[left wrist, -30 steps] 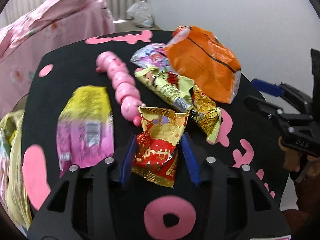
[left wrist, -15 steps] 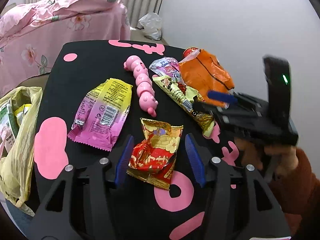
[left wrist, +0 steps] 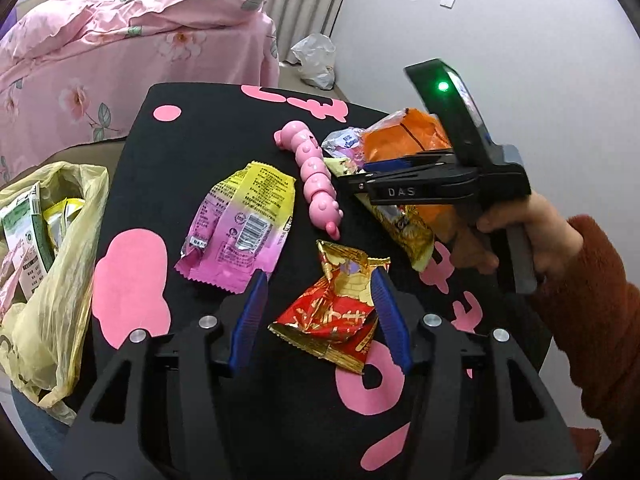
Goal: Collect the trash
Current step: 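Grasp a yellow-green snack wrapper with the right tool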
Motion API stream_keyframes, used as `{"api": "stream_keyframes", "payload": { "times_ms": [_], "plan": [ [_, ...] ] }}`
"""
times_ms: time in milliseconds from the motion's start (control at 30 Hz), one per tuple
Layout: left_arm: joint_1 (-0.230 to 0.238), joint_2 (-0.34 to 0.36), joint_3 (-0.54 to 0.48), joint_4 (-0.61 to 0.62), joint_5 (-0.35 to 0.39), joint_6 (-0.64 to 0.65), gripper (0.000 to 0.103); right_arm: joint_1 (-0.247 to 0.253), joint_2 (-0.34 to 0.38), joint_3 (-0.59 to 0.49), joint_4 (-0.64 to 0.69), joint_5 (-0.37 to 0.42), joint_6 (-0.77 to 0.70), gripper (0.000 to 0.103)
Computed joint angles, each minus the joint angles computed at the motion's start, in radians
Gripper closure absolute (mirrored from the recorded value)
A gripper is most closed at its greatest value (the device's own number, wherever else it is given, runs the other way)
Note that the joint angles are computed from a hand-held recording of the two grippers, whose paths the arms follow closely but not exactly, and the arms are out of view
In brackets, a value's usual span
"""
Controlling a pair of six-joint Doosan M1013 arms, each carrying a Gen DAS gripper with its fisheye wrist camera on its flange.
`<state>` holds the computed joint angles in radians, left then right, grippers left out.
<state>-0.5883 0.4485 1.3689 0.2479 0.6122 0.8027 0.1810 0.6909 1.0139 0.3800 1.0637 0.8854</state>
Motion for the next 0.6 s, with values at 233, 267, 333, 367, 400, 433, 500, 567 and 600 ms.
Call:
{"api": "stream_keyframes", "payload": {
  "times_ms": [233,267,333,367,400,433,500,567,600],
  "plan": [
    [0.009,-0.007,0.022,-0.024,-0.04,0.004,0.05,-0.043,-0.119,0.163,0.213,-0.143,-0.201,0.073],
    [0.008,-0.006,0.02,-0.03,-0.042,0.012,0.049,-0.053,-0.142,0.197,0.261,-0.167,-0.235,0.073],
    [0.006,-0.002,0.013,-0.042,-0.039,0.035,0.049,-0.068,-0.178,0.25,0.327,-0.215,-0.279,0.073],
    [0.004,0.001,0.007,-0.053,-0.036,0.057,0.049,-0.075,-0.201,0.286,0.365,-0.254,-0.309,0.073],
    [0.002,0.007,-0.003,-0.065,-0.027,0.085,0.049,-0.082,-0.222,0.321,0.402,-0.292,-0.338,0.073],
    [0.0,0.012,-0.011,-0.074,-0.017,0.107,0.049,-0.087,-0.233,0.339,0.422,-0.313,-0.35,0.073],
    [-0.008,0.032,-0.044,-0.073,0.025,0.147,0.048,-0.099,-0.253,0.378,0.472,-0.353,-0.366,0.073],
    [-0.018,0.054,-0.079,-0.039,0.075,0.157,0.048,-0.114,-0.264,0.404,0.52,-0.371,-0.367,0.073],
    [-0.024,0.066,-0.097,-0.008,0.1,0.148,0.048,-0.121,-0.269,0.415,0.547,-0.377,-0.369,0.073]
  ]
}}
